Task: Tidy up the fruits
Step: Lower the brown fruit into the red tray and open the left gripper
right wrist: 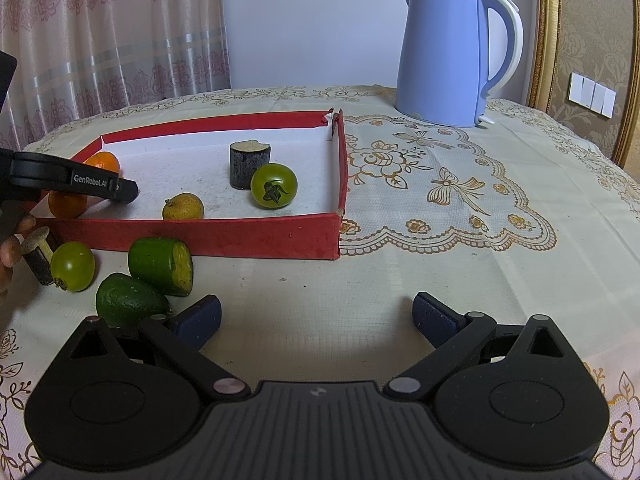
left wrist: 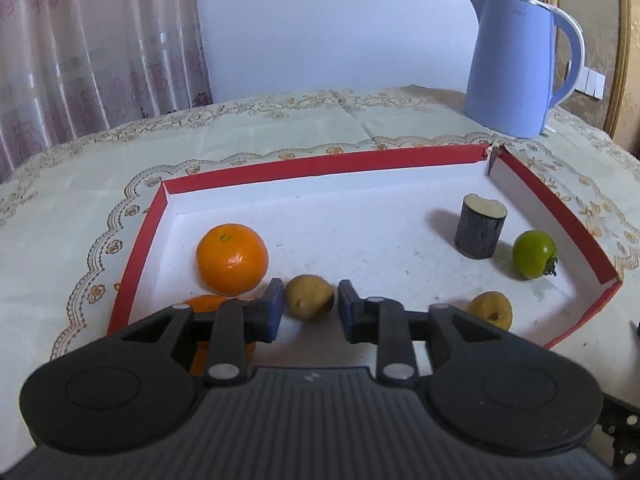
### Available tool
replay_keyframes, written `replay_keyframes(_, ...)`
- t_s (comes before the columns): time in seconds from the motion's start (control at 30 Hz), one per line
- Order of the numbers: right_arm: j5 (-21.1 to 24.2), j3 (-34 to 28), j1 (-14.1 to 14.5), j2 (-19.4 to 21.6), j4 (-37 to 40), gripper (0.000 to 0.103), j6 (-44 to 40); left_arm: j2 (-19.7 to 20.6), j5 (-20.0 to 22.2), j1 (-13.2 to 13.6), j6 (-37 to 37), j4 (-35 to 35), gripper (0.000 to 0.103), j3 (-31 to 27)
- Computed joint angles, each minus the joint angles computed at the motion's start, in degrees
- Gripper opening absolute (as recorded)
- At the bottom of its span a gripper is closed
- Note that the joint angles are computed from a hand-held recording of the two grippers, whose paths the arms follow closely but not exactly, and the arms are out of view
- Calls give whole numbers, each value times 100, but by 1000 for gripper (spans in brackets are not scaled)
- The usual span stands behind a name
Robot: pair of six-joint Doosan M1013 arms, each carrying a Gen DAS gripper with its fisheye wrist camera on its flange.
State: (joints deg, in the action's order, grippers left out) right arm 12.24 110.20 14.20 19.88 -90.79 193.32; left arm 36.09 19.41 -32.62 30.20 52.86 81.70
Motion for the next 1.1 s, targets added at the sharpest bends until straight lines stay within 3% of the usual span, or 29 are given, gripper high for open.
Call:
replay_keyframes(0.13, -1, 1, 0, -2, 2, 103, -2, -21, -47, -30, -275, 359, 45, 70)
replay_keyframes(0.3, -7, 3, -2, -4, -4, 103, 7, -77, 20, -97, -1312, 1473, 81, 205)
replay_keyframes(0.57, -4, 2, -1, -2, -8, 103, 10, -305, -55, -61, -2634, 2448, 81, 533)
replay_keyframes(0.73, -3, 0, 0, -1, 18, 103, -23, -479, -41, -64, -3514, 3219, 87, 816)
replay_keyframes(1.1, -3, -2, 1, 0, 27, 103, -31, -867, -171, -33, -4646, 4055, 91, 1371)
